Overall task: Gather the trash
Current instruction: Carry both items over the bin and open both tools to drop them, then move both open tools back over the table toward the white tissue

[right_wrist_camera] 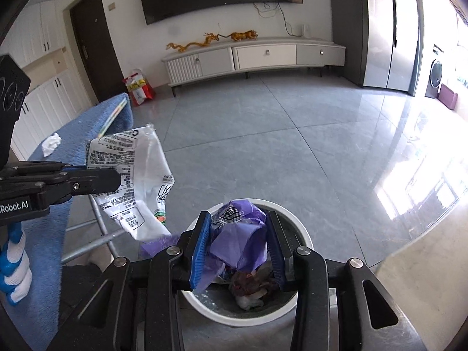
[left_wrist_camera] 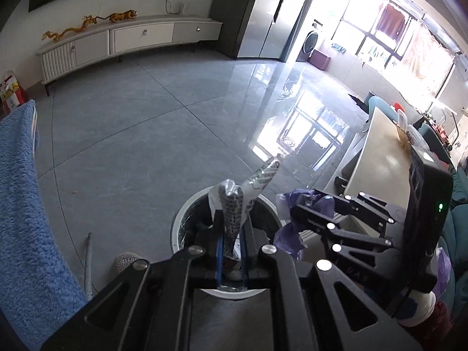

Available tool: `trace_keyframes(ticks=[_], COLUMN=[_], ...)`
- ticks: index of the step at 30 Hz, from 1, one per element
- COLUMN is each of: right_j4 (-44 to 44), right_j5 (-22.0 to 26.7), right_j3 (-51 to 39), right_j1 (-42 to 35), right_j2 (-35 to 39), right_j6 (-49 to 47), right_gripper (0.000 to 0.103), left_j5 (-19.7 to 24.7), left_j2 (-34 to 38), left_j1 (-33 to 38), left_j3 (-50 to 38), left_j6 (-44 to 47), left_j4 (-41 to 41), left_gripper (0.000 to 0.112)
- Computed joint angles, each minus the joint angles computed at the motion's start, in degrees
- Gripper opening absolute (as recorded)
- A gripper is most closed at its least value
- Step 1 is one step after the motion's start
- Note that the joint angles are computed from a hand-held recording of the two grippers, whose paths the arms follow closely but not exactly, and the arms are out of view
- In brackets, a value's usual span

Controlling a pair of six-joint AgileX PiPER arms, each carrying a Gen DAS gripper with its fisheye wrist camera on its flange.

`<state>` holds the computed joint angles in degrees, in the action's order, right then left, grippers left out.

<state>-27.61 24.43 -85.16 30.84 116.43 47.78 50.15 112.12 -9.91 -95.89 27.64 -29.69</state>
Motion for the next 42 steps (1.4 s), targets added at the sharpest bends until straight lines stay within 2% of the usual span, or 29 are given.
trace_keyframes(ticks=[5,7,10,21,25,30,33,36,40,42], right_j4=[-2.7,-4.1,-6.1,-13.9,-17.1,-22.0,-23.6,-25.0,-27.2,-27.3], right_j5=[2.5,2.3,1.1,0.4,1.6,3.7,6.0,8.2,10.6,11.7], right_j3=[-1.8,-1.5,0.8,8.4,10.5,12.2,11.2,9.0,4.9,1.9], right_j1=[0.4,0.6,0.4,2.2,4.1,7.9,11.0,14.5,19.8,22.3], right_j2=[2.0,1.8,0.3,-9.0,-13.4,-18.5,-20.2,-20.7,-19.6,-18.3], right_j6=[2.4,4.0,6.2,14.2,17.4,22.6,23.5,23.9,24.4,23.3], right_gripper=[0.046,0.05,0.051,0.051,0.051,0.051,0.054,0.058,0.06,0.066], left_j5=[4.2,4.9,4.2,1.3,-2.7,-3.9,-2.5,0.7,4.6,6.3], left_j2=[4.2,4.6,3.7,-6.0,-12.9,-22.2,-28.4,-33.5,-39.7,-41.8], left_j1=[1.1,1.5,1.9,4.3,6.1,9.9,14.3,20.8,32.8,39.9], left_j3=[-5.3,-6.3,-6.1,1.4,8.4,15.5,19.1,22.0,25.5,26.3], left_j6=[-0.7,-0.6,-0.3,1.5,4.5,8.9,11.3,14.3,20.3,23.3], left_j4=[-1.5,-1.7,-1.5,-0.8,-2.2,-4.3,-4.9,-7.4,-11.6,-13.6], left_gripper=[0.014,0.028,0.041,0.041,0.041,0.041,0.041,0.054,0.058,0.059])
